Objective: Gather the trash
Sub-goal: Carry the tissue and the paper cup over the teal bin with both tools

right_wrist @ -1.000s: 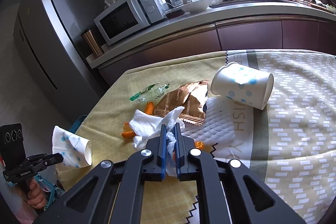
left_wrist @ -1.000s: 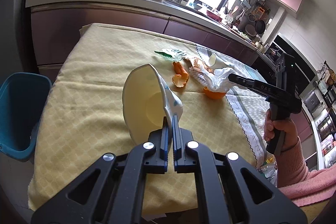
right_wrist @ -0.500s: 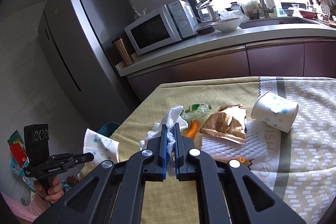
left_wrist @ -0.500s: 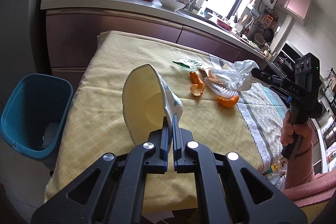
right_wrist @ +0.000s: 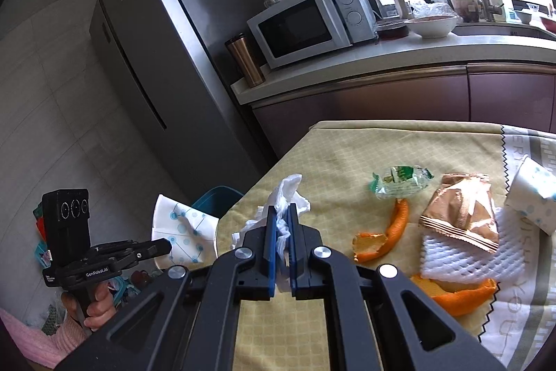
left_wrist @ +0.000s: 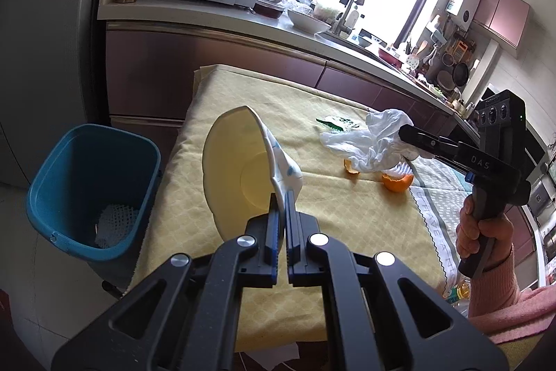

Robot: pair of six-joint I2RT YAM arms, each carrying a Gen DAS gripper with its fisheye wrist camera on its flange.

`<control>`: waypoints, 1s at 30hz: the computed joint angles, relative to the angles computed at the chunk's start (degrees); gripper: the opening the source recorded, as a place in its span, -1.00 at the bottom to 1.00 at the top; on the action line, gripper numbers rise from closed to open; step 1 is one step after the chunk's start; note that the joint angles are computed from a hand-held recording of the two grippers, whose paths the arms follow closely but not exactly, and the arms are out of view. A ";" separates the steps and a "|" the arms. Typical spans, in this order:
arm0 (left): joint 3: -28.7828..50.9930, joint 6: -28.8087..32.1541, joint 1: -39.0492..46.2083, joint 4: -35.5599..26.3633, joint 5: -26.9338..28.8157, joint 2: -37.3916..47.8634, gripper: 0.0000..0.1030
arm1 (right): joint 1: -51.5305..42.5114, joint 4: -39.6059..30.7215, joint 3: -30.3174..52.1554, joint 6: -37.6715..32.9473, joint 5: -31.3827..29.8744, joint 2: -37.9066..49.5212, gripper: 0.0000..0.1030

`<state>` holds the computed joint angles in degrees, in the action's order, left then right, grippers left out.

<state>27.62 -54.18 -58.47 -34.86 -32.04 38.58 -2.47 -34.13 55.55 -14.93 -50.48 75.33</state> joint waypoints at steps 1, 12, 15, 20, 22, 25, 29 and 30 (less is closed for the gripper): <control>0.05 -0.39 -0.04 -1.09 -0.37 -0.83 -0.93 | 0.89 0.37 0.19 0.35 0.22 0.36 -0.90; 0.91 -1.36 3.64 -11.97 -2.09 -9.99 -0.93 | 11.10 5.47 2.69 5.46 2.19 4.99 -0.90; 1.17 -0.92 5.34 -14.37 -2.15 -12.09 -0.93 | 13.75 6.68 3.59 6.88 2.74 6.27 -0.90; 1.03 1.80 10.75 -17.29 -0.37 -16.18 -0.93 | 18.60 8.51 5.01 8.79 4.35 7.86 -0.91; 0.75 3.81 14.04 -17.68 1.41 -17.69 -0.93 | 20.52 9.37 5.64 9.64 5.15 8.68 -0.91; 0.35 6.43 18.96 -18.41 4.07 -19.70 -0.93 | 23.01 9.93 6.53 10.65 6.11 9.73 -0.91; -0.28 10.47 26.00 -18.12 8.29 -21.45 -0.93 | 26.05 10.92 7.98 11.48 7.88 11.74 -0.91; -0.46 11.31 27.51 -18.09 9.26 -21.91 -0.93 | 26.71 11.11 8.40 11.64 8.31 12.31 -0.91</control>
